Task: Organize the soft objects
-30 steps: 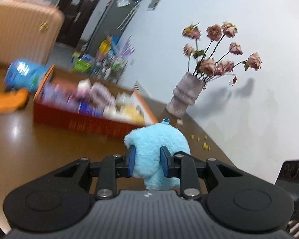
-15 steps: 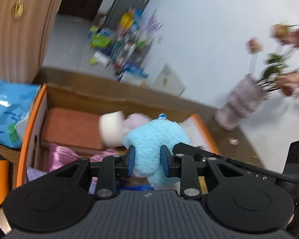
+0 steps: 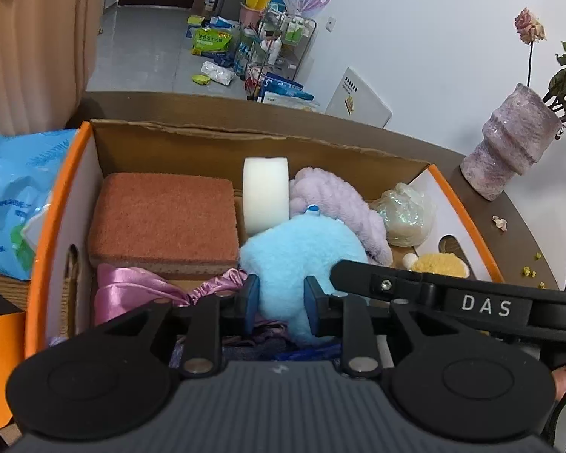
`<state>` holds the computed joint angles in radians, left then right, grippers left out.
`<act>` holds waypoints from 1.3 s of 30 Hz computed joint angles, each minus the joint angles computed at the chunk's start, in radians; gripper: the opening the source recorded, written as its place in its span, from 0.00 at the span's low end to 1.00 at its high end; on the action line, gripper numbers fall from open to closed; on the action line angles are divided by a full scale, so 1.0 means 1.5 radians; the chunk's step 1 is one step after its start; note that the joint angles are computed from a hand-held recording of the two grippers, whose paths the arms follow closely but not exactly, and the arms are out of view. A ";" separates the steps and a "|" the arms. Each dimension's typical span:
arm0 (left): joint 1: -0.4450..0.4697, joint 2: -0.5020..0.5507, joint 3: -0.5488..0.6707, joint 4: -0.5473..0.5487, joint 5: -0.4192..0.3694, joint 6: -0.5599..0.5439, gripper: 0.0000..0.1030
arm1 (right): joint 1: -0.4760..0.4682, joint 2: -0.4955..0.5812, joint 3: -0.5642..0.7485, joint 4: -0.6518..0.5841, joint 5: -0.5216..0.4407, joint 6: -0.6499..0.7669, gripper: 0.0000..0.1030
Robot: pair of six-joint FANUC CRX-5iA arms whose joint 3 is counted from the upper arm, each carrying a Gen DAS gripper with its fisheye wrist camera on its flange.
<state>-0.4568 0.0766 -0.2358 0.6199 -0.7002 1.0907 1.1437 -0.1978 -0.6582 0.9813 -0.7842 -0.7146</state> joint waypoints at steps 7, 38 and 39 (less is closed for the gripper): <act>0.010 -0.126 -0.058 -0.030 0.026 0.017 0.34 | 0.122 -0.049 0.017 0.007 -0.186 0.006 0.49; -0.041 -0.666 -0.378 -0.330 0.240 0.228 0.93 | 0.536 0.180 0.169 -0.013 -0.812 -0.018 0.95; -0.033 -0.680 -0.389 -0.307 0.235 0.210 0.93 | 0.539 0.188 0.177 -0.015 -0.818 -0.014 0.96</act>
<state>-0.5059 -0.9433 -0.8192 0.1600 -0.3471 1.4051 1.9515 0.0841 -0.3930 0.9595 -2.0107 -0.7361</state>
